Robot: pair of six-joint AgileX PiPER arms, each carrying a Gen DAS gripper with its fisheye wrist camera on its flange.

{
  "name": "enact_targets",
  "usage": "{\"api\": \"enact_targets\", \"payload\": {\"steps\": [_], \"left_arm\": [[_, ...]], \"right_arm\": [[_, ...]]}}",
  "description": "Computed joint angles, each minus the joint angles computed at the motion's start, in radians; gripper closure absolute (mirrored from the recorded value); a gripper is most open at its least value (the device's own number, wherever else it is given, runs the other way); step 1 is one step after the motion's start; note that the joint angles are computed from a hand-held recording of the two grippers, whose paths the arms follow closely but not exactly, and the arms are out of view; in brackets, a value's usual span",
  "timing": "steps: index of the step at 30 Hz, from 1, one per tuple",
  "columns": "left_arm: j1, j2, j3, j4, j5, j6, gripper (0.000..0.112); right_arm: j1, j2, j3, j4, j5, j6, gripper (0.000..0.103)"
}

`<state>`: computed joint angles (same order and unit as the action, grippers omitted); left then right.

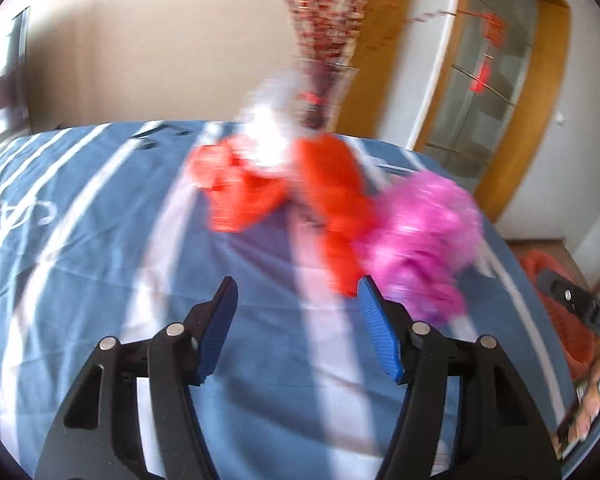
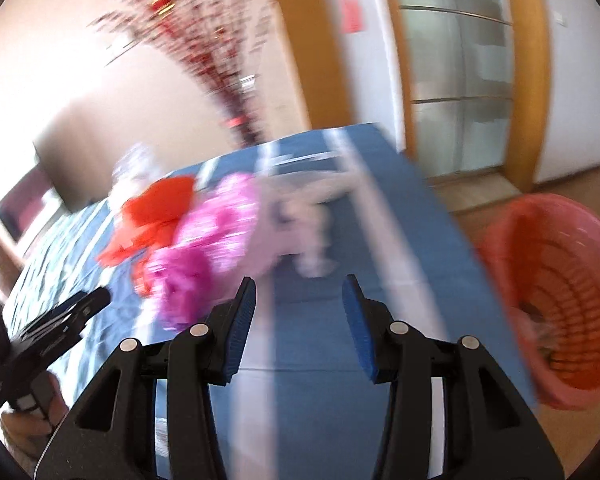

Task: Collect trash
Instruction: 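Grasp the pink bag with the right tool while the left tool grasps another red bag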

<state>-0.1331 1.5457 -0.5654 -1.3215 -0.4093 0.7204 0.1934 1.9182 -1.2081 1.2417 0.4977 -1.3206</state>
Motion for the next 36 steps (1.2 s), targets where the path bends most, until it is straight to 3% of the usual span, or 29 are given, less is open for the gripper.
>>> {"api": "enact_targets", "payload": {"steps": [8,12,17,19,21,24,36], "left_arm": [[0.198,-0.034,0.058,0.161,0.06,-0.104,0.05],[0.245,-0.026,0.054,0.234,0.091,-0.156,0.05],[0.269,-0.004,0.047,0.353,0.113,-0.261,0.05],[0.26,-0.001,0.044,0.354,0.114,-0.266,0.05],[0.252,0.005,0.04,0.365,0.113,-0.276,0.05],[0.239,0.014,0.028,0.366,0.115,-0.278,0.05],[0.171,0.07,-0.048,0.39,0.159,-0.312,0.05]], "right_arm": [[0.188,0.052,-0.066,-0.091,-0.06,0.12,0.057],[0.247,0.092,-0.118,-0.17,-0.125,0.2,0.04],[0.274,0.157,-0.182,-0.331,-0.116,0.354,0.041],[0.277,0.173,-0.191,-0.328,-0.107,0.34,0.049],[0.273,0.173,-0.184,-0.299,-0.088,0.289,0.066],[0.273,0.163,-0.168,-0.254,-0.073,0.219,0.082],[0.134,0.02,-0.016,0.007,-0.007,-0.063,0.086]]}}
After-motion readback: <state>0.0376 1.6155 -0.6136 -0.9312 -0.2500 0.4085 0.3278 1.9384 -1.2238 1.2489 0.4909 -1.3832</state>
